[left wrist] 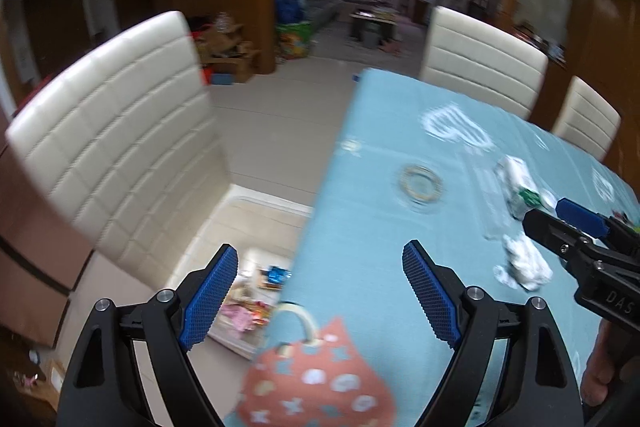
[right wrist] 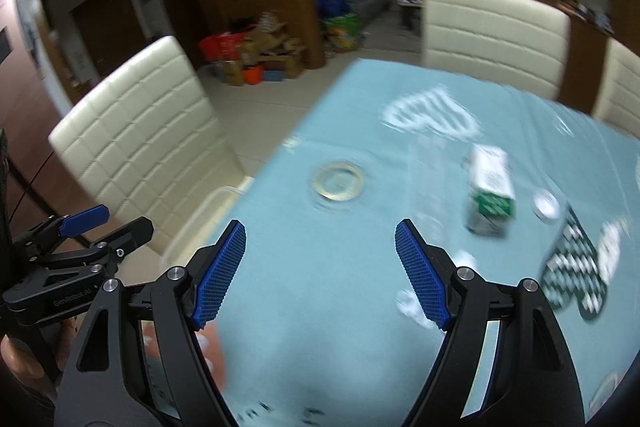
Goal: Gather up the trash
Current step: 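Move both open grippers back over the table toward the white tissue, then grasp the crumpled white tissue with the right gripper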
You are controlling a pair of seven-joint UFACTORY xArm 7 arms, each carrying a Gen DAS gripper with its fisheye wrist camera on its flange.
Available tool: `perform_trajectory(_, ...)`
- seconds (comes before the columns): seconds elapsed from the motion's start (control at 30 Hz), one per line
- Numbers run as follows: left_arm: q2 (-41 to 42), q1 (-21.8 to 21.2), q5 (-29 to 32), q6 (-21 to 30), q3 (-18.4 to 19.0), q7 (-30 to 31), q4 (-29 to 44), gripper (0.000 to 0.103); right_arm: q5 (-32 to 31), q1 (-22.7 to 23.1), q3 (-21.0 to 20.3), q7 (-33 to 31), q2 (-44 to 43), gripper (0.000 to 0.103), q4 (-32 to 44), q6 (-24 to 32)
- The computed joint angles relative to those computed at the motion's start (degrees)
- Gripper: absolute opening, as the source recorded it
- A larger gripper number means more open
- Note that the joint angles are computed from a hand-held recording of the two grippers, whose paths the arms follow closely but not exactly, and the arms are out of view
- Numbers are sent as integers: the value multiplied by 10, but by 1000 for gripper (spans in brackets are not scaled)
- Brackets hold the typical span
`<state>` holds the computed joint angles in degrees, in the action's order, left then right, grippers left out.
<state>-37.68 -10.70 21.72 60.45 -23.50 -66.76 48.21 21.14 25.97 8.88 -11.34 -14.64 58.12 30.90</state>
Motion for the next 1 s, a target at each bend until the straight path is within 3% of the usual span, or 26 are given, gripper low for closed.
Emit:
perform_trajectory(0.23,106,-18,19,-44,-23,-7,59,82,-32,-42,-27,21,-58,78,-64,16)
perform_trajectory(0.4,169,-48,50,-40,-23,-13,107,82,-36,-60,-48,10,-77,78,-91,33)
perform_trajectory(0.73,238,-107,81,-22,15,-13,158,82,-39,-71,-51,-20,-59,77,-105,39)
perform_trajectory(1.0,246,-113,88,-14,39,-21,161,82,-33,-69,-41,-42,-7,77,-75,37)
